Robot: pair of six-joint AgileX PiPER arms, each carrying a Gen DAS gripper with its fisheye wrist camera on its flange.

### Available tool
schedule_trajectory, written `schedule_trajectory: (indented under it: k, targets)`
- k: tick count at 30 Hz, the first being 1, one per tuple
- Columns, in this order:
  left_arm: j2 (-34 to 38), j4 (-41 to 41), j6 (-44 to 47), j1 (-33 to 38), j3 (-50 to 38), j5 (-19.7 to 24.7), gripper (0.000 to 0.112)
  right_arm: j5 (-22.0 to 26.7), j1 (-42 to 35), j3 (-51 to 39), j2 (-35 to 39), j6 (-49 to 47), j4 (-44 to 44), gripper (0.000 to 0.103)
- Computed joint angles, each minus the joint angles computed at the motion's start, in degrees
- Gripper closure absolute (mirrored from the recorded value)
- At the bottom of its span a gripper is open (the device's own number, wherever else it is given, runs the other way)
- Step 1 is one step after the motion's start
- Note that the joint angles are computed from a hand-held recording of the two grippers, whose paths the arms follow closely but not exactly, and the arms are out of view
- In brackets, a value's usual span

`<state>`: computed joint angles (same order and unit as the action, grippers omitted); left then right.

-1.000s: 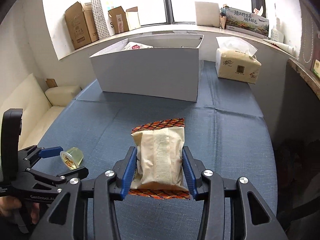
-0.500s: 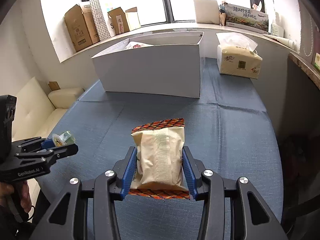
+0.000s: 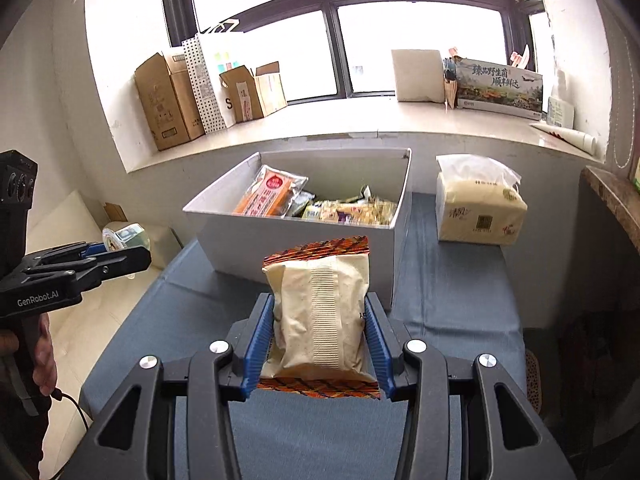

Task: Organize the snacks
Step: 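Lower the jelly cup and wrapped snack into the box, open both tools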

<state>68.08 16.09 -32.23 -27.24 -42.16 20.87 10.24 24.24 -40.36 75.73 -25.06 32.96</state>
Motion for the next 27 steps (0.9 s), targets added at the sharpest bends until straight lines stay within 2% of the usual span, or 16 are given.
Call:
schedule_trajectory:
  k: [4, 7, 9, 11, 15, 17, 18, 19, 20, 21, 23, 25, 27]
  targets:
    - [9.3, -11.3, 14.7, 4.2, -9.9, -0.4, 0.064, 2.8, -2.0, -9.1, 5.3, 0.3, -1.0, 0.054]
    - [17.6, -10.9, 16.7, 5.4, -19.1, 0.6, 0.064, 4.1, -2.8, -16.3, 10.4, 2.1, -2.8, 0.054]
    - [22.9, -14.9, 21.6, 6.7, -25.8, 2.4, 0.064, 6.0, -4.3, -21.8, 14.5, -0.1, 0.2, 0.054]
    - [27.6, -14.9, 22.7, 7.2, -32.0, 3.9, 0.064, 7.7, -5.6, -27.1, 18.6, 0.6, 0.5, 0.054]
    - [35.4, -16.1, 26.0, 8.3, -43.2, 7.7, 0.064, 9.8, -6.5, -36.4, 25.2, 6.8, -5.7, 0.054]
    - [38.8, -14.8, 25.3, 8.6, -47.9, 9.7, 0.063, 11.1, -6.9, -40.7, 27.9, 11.0, -9.0, 0.051]
    - [40.6, -13.1, 23.8, 8.5, -50.5, 11.3, 0.056, 11.1, -7.1, -42.1, 28.8, 12.7, -10.4, 0.05]
    - [42.4, -10.7, 21.9, 8.3, -53.3, 13.6, 0.05, 11.2, -7.3, -43.5, 29.8, 12.4, -10.4, 0.033]
    - [43.8, -9.9, 21.4, 8.4, -55.3, 15.1, 0.035, 12.0, -7.5, -45.1, 30.8, 12.0, -10.2, 0.007]
    - [44.1, -9.3, 20.9, 8.5, -55.5, 15.1, 0.024, 12.9, -7.6, -46.3, 31.5, 11.6, -10.1, 0.0]
    - [43.4, -8.0, 19.1, 8.8, -54.0, 13.7, 0.019, 12.1, -7.2, -46.0, 31.3, 11.7, -10.9, 0.0]
    - [42.5, -9.2, 19.3, 9.3, -52.5, 12.7, 0.015, 11.4, -6.5, -45.5, 30.9, 16.4, -16.4, 0.0]
    - [41.4, -9.1, 18.9, 9.4, -50.9, 12.0, 0.015, 11.3, -6.7, -44.9, 30.6, 15.4, -14.9, 0.0]
